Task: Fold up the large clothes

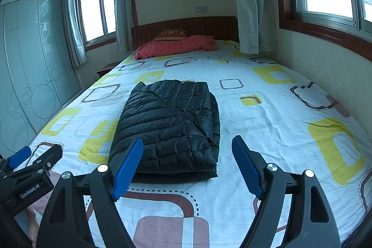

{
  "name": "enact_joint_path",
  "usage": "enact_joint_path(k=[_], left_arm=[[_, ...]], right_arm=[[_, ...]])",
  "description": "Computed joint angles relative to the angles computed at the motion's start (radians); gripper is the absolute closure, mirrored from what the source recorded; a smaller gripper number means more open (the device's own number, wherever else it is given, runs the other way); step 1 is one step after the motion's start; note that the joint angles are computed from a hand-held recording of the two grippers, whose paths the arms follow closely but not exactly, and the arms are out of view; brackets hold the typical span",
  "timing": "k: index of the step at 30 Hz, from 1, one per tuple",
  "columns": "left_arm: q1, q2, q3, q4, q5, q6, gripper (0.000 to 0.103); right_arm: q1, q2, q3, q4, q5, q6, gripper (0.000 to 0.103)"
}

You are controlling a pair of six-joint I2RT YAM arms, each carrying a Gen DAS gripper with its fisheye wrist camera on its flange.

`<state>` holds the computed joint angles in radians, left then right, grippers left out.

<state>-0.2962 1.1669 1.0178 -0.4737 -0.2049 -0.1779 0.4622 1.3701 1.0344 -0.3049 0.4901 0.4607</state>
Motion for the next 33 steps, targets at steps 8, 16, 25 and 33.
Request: enact_joint_path(k=[8,16,25,33], left_arm=[[-0.005,0.005,0.006,-0.003,-0.001,-0.007,0.002],[-0.005,0.004,0.002,0.014,-0.002,0.001,0.002],[-0.011,0.015,0.014,0.012,-0.010,0.007,0.002],[-0.009,0.027,0.017,0.012,-0.015,0.001,0.002]], right_arm=[[-0.007,-0.008,-0.003,-0.003,-0.004,0.001,0.025],[-0.014,-0.008,0.001,0.000,-0.006,-0.007,0.025],[-0.016,-0.004,0.004,-0.001,-0.009,-0.009,0.025],[-0.023,0.006,0.003,0.007,-0.018,-0.010,0.025]])
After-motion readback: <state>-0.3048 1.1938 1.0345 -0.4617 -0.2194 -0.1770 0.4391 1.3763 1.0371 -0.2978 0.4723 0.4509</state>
